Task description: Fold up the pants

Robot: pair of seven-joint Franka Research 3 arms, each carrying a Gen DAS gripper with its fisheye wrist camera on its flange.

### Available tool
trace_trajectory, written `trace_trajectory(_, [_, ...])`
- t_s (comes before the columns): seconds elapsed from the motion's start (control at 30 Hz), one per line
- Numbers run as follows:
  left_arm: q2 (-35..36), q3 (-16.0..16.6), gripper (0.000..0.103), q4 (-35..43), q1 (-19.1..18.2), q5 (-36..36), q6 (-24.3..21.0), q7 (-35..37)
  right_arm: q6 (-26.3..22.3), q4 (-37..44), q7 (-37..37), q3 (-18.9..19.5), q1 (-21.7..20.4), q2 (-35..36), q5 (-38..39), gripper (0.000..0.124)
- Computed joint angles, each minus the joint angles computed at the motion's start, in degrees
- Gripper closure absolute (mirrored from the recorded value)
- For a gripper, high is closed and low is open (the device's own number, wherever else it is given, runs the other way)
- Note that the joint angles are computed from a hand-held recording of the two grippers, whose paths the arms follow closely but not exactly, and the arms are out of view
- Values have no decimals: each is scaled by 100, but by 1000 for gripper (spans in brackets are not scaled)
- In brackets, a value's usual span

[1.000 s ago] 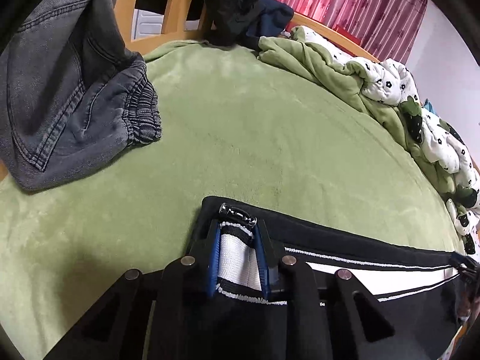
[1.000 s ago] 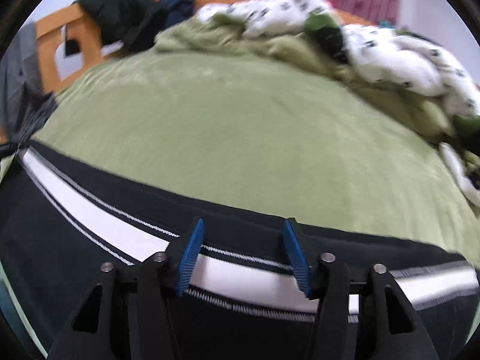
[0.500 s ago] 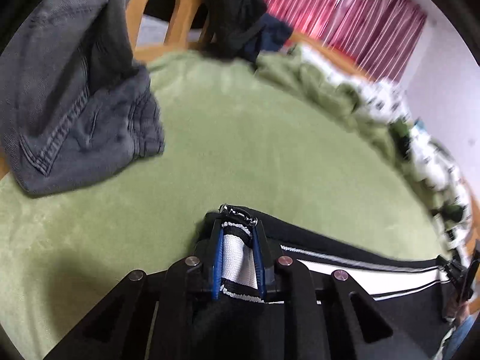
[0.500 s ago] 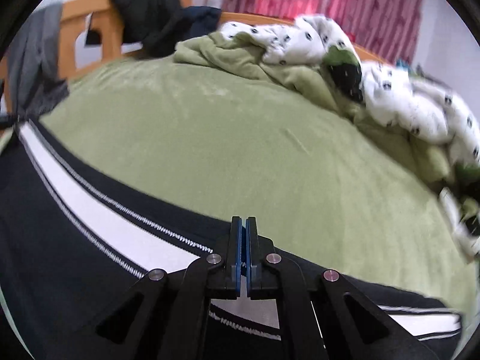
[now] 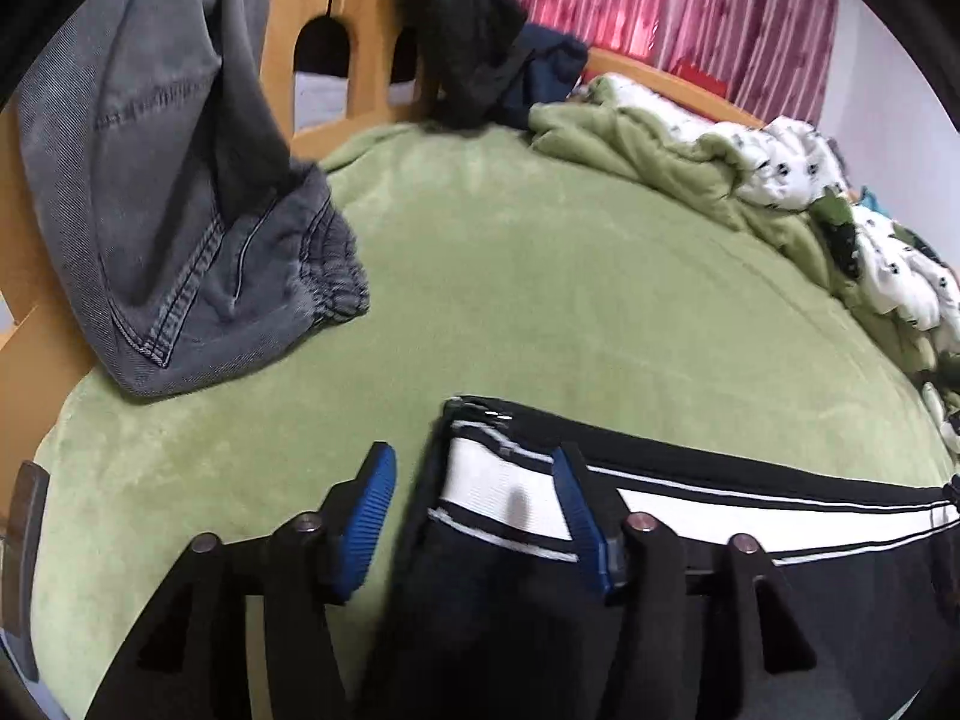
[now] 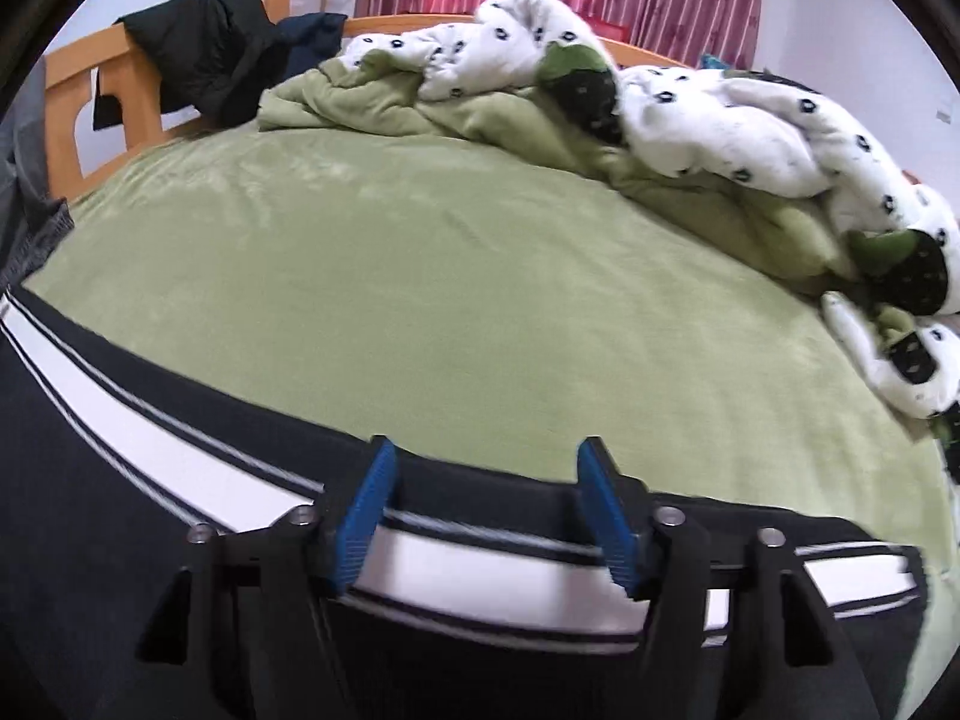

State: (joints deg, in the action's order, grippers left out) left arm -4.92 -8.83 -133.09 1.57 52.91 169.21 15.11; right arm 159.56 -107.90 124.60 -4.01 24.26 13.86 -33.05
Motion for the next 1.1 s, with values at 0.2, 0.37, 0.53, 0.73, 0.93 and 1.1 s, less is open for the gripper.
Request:
trace_trajectory(0.2, [53, -97, 45, 86, -177, -268, 64, -90, -214, 267, -925, -13, -130, 406, 632, 67])
trace_trajectory(0.37, [79, -158, 45, 193, -397, -554, -475, 61, -262, 461, 471, -639, 412, 784, -630, 108])
trace_trajectory(0.53, [-204, -157, 45, -179, -549, -1239, -257, 414, -375, 384, 1047, -686, 448, 615, -782, 108])
trace_trajectory(0.73, [-783, -187, 45, -853, -884, -2196, -117, 1334, -355, -415, 2228, -314, 333, -320, -723, 96])
trace_trajectory(0.93, [-1352, 308, 45, -1722, -1586, -3537, 506, 2379, -944, -1064, 2937, 421, 353, -1396, -1350, 79])
trace_trajectory(1.1, [-1606, 582, 45, -2212, -2077, -4250, 953, 3097, -2031, -1145, 3766, 1138, 334, -1927, -1822, 78])
